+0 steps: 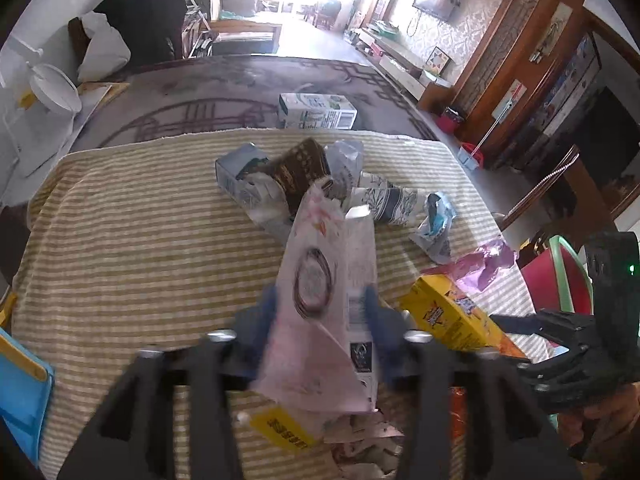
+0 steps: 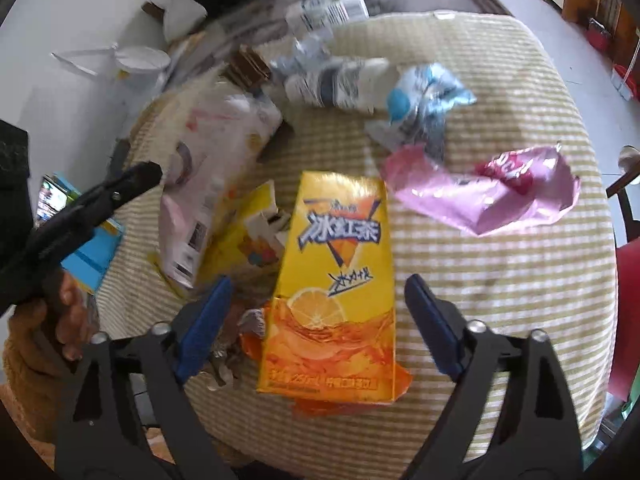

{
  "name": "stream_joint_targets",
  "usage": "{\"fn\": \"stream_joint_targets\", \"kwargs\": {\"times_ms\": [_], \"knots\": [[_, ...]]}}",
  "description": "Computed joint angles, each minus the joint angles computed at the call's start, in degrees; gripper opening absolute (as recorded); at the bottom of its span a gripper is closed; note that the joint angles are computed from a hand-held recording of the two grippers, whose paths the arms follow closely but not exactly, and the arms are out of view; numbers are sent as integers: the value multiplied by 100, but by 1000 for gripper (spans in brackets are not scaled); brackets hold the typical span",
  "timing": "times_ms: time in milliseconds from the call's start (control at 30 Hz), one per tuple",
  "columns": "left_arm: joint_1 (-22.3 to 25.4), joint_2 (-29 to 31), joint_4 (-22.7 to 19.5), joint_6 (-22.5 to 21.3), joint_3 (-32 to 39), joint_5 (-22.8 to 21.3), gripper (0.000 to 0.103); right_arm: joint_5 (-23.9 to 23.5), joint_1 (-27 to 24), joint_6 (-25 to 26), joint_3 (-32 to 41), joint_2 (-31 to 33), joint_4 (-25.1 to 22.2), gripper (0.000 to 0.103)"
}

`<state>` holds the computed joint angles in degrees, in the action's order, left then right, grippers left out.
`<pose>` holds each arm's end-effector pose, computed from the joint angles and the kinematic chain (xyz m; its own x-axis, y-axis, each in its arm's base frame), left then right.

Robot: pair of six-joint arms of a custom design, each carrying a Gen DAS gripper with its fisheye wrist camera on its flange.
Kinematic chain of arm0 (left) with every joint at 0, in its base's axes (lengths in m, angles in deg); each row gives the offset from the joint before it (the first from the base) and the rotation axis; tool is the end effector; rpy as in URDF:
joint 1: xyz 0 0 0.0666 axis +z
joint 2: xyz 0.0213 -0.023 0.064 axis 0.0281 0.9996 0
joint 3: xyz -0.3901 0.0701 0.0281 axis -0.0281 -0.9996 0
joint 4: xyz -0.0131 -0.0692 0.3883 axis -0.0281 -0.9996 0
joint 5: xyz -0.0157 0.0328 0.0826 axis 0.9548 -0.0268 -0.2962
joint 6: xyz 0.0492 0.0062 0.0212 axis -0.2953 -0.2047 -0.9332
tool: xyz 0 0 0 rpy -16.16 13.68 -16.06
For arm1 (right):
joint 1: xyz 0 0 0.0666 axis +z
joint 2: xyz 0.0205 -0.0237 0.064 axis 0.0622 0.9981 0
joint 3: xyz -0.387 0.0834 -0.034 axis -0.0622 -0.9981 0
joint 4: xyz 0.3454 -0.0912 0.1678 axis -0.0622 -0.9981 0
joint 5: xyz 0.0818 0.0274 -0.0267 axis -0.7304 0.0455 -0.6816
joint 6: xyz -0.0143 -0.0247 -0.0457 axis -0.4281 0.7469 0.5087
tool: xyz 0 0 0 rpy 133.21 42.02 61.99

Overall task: Collect trash
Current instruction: 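Grasp the white-pink carton with the left tool while the right tool holds the tea carton, then carry both cartons over the red bucket and open both tools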

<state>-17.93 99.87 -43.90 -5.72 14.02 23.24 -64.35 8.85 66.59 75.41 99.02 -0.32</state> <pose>0.5277 -0.1949 0.4597 -0.8453 0.1434 -0.5148 0.3023 0.9227 -0.2394 0.4700 0.0545 0.4340 -0.9600 0.0773 -0.2691 -0.0229 0.9362 0.3506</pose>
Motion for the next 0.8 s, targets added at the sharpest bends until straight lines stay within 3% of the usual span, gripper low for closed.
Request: {"fn": "stream_joint_targets", "kwargs": {"times_ms": [333, 433, 467, 533, 800], "knots": [[-51, 672, -519, -133, 433, 157, 77, 0, 8, -120, -99, -214, 178, 60], [-50, 846, -628, -89, 572, 112, 74, 21, 19, -171, -129, -258, 215, 60], [-51, 873, -631, -56, 583, 0, 65, 25, 20, -184, -139, -282, 240, 60], [-20, 808, -521, 6, 509, -29, 59, 20, 14, -203, -157, -337, 306, 60], [-40, -78, 263, 481, -81, -513, 55, 59, 17, -333, -91, -610, 860, 60]]}}
